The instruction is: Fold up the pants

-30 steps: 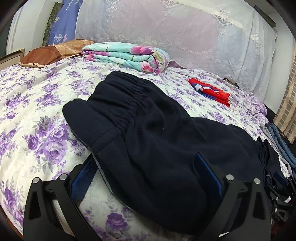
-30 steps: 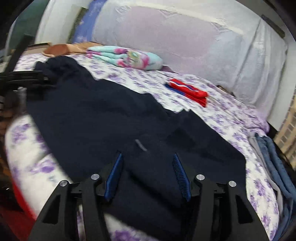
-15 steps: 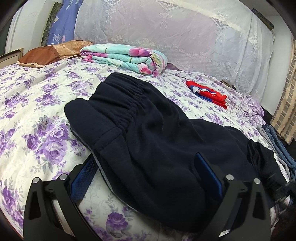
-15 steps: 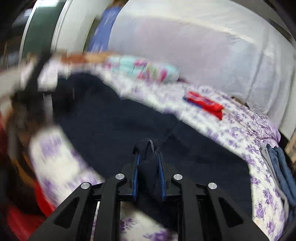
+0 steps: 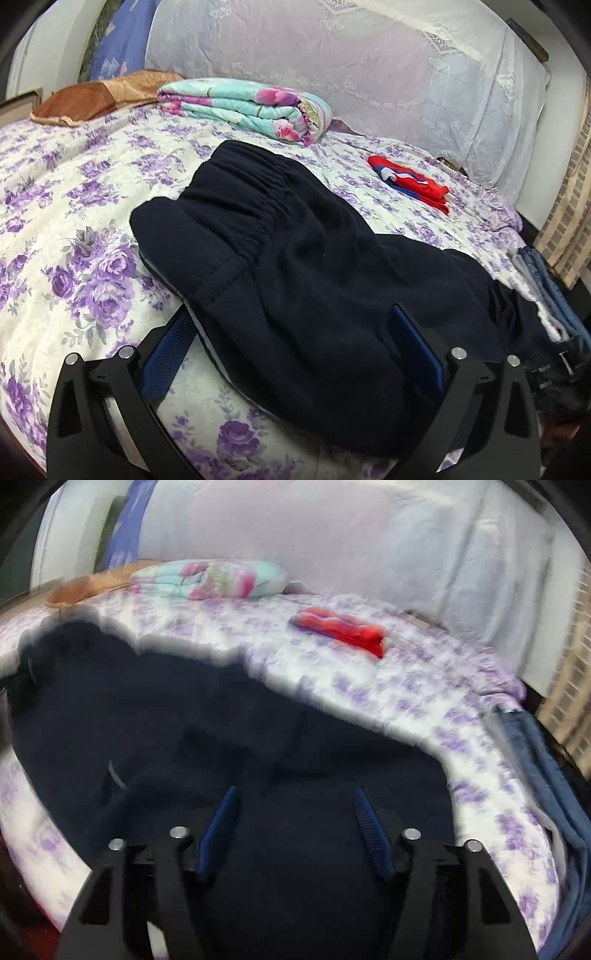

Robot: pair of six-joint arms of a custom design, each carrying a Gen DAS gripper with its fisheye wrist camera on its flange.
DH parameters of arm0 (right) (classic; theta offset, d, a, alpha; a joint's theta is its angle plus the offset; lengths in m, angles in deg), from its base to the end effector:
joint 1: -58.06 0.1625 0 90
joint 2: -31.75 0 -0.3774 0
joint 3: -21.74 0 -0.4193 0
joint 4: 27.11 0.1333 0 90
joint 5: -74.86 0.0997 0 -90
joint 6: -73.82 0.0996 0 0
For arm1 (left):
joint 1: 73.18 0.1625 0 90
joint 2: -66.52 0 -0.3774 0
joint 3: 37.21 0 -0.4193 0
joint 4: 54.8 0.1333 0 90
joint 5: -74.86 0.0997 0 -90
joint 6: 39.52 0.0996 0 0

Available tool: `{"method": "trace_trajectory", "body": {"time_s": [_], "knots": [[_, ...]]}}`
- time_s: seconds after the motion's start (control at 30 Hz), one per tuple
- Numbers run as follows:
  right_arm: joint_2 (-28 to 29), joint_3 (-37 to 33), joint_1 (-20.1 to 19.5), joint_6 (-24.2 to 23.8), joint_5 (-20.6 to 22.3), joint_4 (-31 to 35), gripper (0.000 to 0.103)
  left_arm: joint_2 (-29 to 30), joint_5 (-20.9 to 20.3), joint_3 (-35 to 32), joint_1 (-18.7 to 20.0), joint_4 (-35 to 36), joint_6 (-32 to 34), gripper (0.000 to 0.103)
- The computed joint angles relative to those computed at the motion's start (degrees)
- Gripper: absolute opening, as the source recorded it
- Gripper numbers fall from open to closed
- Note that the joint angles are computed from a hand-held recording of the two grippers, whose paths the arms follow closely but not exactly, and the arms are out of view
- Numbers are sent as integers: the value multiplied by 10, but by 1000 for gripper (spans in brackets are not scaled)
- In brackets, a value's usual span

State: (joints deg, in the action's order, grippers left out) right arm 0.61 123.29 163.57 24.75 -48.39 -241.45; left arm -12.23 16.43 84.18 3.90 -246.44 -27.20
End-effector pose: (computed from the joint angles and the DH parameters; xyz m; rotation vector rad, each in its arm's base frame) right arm 0.2335 -0.5471 -0.0058 0.8893 -2.0305 0.8786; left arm 0.0676 -0.5348 0.2904 0.1435 2.3239 -1.3041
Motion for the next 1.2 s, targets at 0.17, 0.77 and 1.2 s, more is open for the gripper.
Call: {"method": "trace_trajectory", "body": {"time_s": [0.17, 0.77, 1.2], "knots": [[-62, 56, -10, 41, 78, -24, 73, -51, -94, -16, 31, 120, -73, 99], [-94, 99, -80, 25, 146, -99, 86, -80, -94, -16, 29, 178, -227, 99], [-112, 116, -92, 49, 171, -76, 87, -32, 39, -79, 7, 242, -360, 99]]}}
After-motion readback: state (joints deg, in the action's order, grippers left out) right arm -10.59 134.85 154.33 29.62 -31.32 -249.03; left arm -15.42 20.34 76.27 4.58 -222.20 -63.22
